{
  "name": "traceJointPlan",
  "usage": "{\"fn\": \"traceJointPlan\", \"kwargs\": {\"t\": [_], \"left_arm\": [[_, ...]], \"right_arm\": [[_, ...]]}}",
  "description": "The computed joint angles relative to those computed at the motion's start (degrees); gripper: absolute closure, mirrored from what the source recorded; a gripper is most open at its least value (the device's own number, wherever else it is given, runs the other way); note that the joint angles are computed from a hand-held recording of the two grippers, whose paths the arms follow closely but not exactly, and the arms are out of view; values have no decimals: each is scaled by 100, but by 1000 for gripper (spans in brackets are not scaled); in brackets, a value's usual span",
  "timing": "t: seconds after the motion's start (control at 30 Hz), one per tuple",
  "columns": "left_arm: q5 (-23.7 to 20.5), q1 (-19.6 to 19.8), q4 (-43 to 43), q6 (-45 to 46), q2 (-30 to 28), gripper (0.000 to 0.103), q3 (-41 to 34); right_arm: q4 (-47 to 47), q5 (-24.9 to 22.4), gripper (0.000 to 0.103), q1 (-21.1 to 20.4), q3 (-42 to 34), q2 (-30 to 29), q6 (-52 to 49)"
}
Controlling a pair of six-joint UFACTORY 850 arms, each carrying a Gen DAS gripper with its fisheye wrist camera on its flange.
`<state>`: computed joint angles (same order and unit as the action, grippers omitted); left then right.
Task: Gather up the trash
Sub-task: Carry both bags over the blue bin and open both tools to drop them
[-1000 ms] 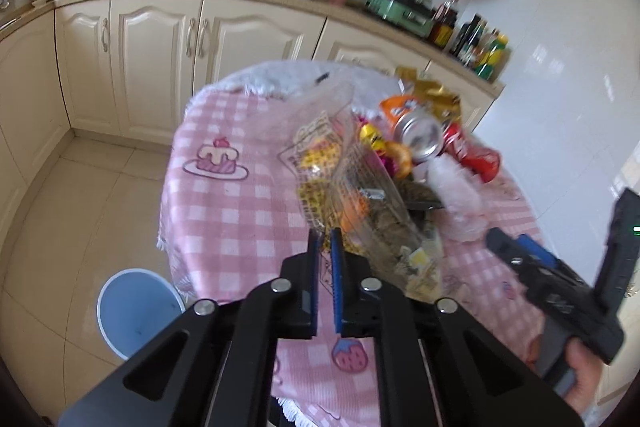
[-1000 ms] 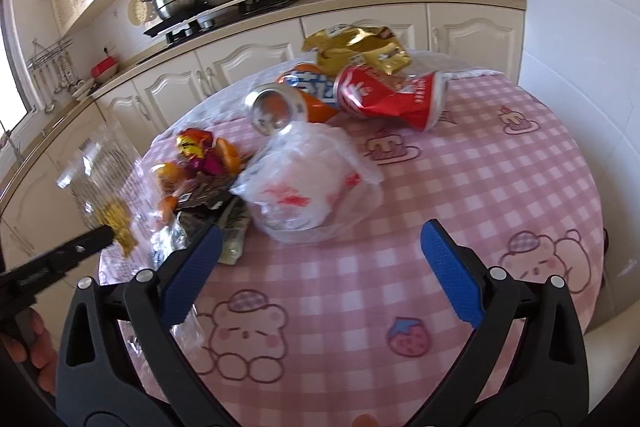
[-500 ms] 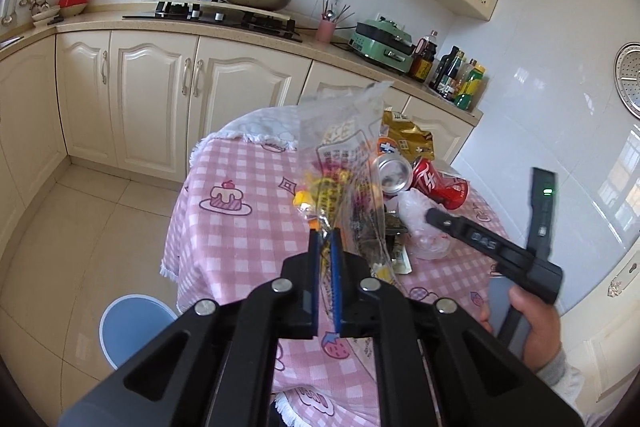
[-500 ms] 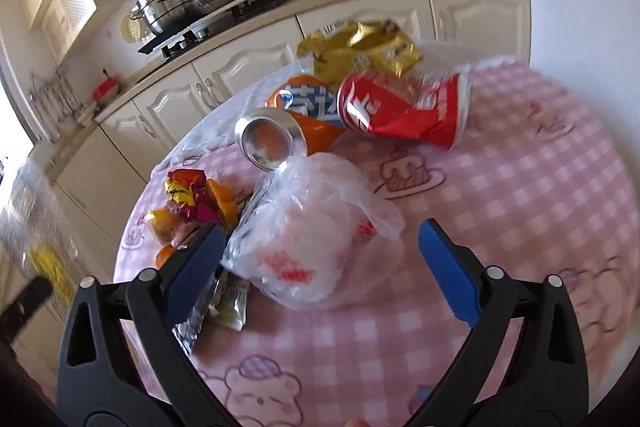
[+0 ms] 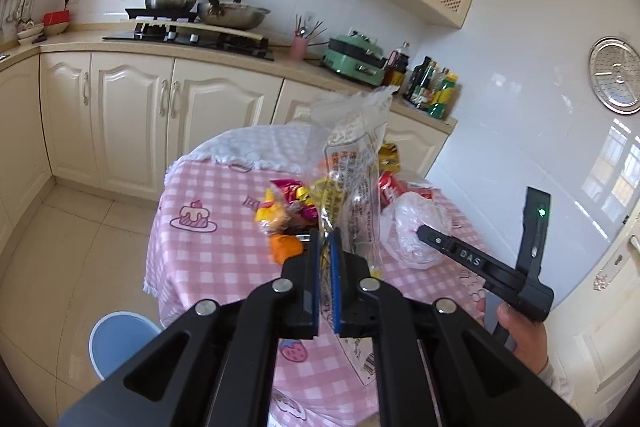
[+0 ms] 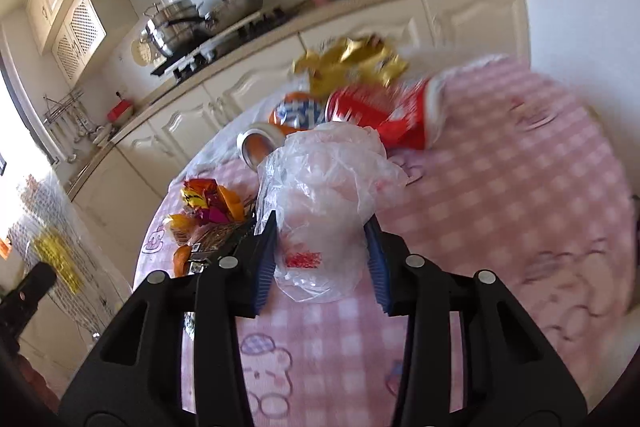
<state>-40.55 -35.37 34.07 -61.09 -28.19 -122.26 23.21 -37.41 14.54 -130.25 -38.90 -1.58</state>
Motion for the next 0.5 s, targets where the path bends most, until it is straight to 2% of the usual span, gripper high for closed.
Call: {"fn": "traceJointPlan", "kwargs": {"t": [0.1,0.23,0.37,0.5], "left_arm": [[141,-34,122,-192,196,99,221],[237,-97,517,-636,606,99,686],[90,-183,1163,-1255,1153,99,1315],[-345,-277,1897,-1996,1846,99,2109]], "right_arm": [[-186,481,63,23,643,498,5],[337,606,63,139,925,841,-677],[1046,429,63,489,860,939,-1623],[1536,102,63,900,669,850,-2313]]}}
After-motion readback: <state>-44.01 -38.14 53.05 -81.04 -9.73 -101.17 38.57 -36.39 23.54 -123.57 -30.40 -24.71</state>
